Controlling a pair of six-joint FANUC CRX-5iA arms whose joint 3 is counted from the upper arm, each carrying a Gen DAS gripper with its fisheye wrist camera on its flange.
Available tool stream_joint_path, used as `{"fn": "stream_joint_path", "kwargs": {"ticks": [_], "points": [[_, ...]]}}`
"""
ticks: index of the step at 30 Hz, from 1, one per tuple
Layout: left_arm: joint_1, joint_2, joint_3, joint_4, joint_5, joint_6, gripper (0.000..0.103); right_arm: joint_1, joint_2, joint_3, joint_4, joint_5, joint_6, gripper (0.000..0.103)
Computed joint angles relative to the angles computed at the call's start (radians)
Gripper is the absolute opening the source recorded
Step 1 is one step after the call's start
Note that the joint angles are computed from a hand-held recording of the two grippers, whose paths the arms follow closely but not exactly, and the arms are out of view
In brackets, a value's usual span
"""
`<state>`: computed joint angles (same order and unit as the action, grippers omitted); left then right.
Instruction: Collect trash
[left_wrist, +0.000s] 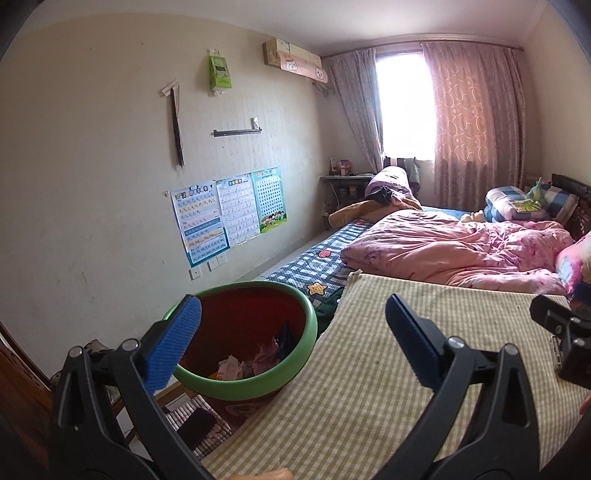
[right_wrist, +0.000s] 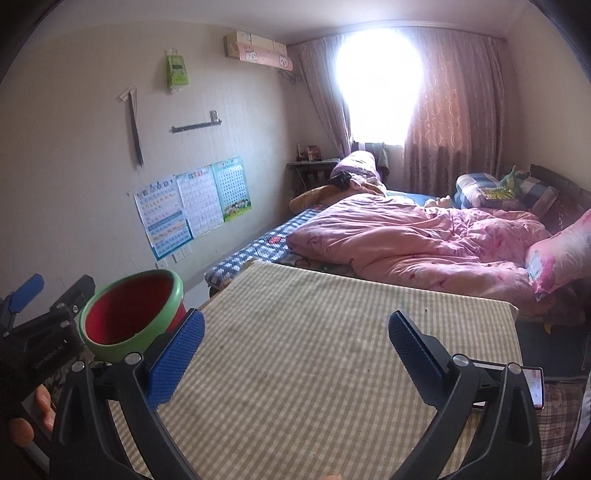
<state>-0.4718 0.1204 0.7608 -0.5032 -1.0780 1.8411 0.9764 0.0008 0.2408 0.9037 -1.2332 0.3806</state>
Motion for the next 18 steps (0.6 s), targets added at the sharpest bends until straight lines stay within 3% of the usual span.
{"fn": "stream_joint_path", "kwargs": {"ticks": [18], "points": [[0.015, -0.007, -0.003, 0.033, -0.025, -0.024, 0.098, 0.01, 0.023, 0.031, -0.026, -0.005, 0.035, 0.097]]}}
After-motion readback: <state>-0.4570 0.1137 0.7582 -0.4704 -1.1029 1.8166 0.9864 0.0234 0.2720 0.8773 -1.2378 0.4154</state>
